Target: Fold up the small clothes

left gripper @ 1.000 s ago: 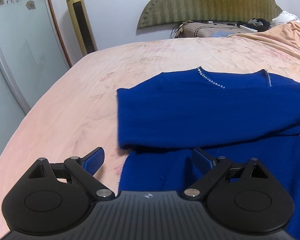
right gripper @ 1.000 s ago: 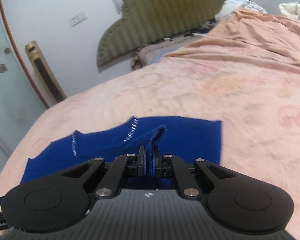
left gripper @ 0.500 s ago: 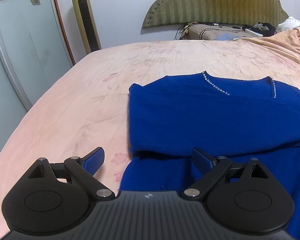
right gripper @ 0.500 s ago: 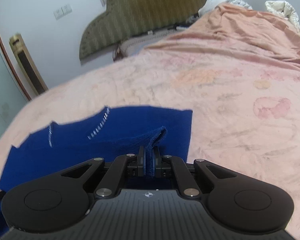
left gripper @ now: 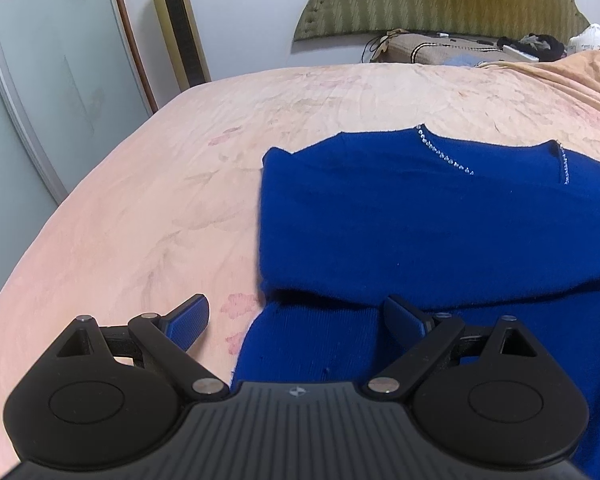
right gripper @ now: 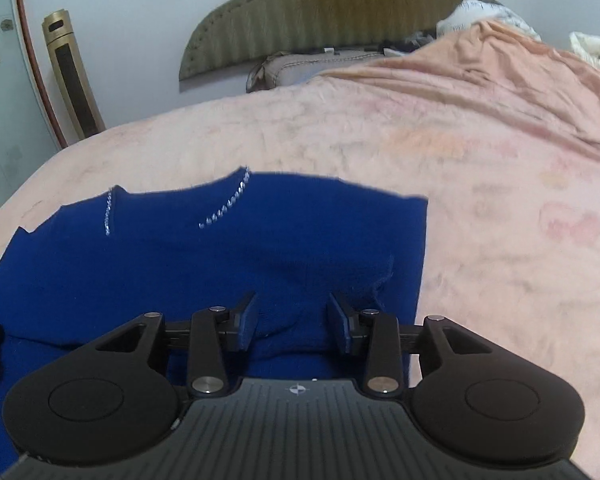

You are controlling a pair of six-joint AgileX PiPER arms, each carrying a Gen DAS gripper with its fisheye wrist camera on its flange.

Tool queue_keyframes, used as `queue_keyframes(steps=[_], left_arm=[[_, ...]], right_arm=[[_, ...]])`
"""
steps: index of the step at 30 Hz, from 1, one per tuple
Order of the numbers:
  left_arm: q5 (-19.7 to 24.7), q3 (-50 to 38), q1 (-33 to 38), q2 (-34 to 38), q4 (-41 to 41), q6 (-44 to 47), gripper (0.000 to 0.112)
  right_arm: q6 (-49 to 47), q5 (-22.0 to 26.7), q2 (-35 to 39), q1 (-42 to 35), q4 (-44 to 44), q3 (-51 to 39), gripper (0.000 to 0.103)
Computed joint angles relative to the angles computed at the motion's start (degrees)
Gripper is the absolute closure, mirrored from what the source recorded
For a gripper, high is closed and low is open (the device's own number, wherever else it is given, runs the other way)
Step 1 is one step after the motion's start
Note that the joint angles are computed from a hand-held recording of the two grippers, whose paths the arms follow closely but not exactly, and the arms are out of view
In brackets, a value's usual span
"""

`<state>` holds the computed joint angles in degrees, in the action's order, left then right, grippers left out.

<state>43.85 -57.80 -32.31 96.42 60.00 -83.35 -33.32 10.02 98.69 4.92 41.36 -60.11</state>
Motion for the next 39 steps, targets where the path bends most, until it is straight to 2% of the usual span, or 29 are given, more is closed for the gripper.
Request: queue_keyframes(steps=[3, 5, 7, 9, 11, 14, 17, 19, 24, 26, 29, 32, 39], left_arm=[[-0.21, 0.06, 0.16, 0.33, 0.04, 0.07, 0.017], [-0.38, 0.23, 0.30, 0.28, 0.16, -0.30, 0.017], [-0.11, 0.67, 0.69, 0.16, 1.02, -1.34, 0.017], [1.67, 0.72, 1.59, 0.45, 1.89, -2.96, 0.017], [2.99, 0.43, 3.55, 0.75, 0.95, -3.05, 0.017], [0.90, 1.67, 7.62, -0.40, -0.85, -3.05, 0.017], [-3.58, 4.26, 10.94, -2.56, -1.81, -2.88, 0.016], [-4.44, 5.29, 11.42, -3.25, -1.18, -3.94, 0.016], [-0.64, 6.31, 9.49, -2.09, 5.14, -10.94, 0.016], [0.25, 5.08, 9.91, -1.15, 2.86, -8.68, 0.017], [-1.92, 7.50, 9.47, -4.90, 2.24, -8.19, 0.017], [-2.53, 9.88, 7.27, -8.18, 2.65, -6.92, 0.017], [-13.12, 16.60, 5.76, -16.12, -2.99, 4.13, 0.017]], right_arm=[[-5.76, 0.14, -1.11, -0.19, 5.57, 1.08, 0.052], [-3.16, 0.99, -0.77, -0.19, 1.80, 0.66, 0.048], [-1.76, 1.44, -0.28, 0.07, -0.93, 0.48, 0.047], [-3.71, 1.56, -1.45, -0.11, 1.72, 1.44, 0.045], [-8.96, 2.26, -2.62, -0.54, 7.06, 2.44, 0.036], [-13.02, 2.75, -4.31, -0.54, 9.89, 4.20, 0.031], [-15.22, 3.66, -5.86, -0.79, 11.07, 6.07, 0.029], [-17.61, 4.58, -7.01, -1.39, 12.95, 7.53, 0.028], [-20.60, 5.74, -9.70, -3.03, 14.33, 10.89, 0.025], [-19.73, 5.91, -10.78, -3.67, 13.50, 12.05, 0.025], [-22.19, 6.42, -13.44, -4.58, 15.51, 14.15, 0.025], [-20.69, 6.66, -15.34, -4.70, 12.37, 15.42, 0.024], [-20.81, 5.91, -18.75, -5.80, 12.61, 19.14, 0.024]])
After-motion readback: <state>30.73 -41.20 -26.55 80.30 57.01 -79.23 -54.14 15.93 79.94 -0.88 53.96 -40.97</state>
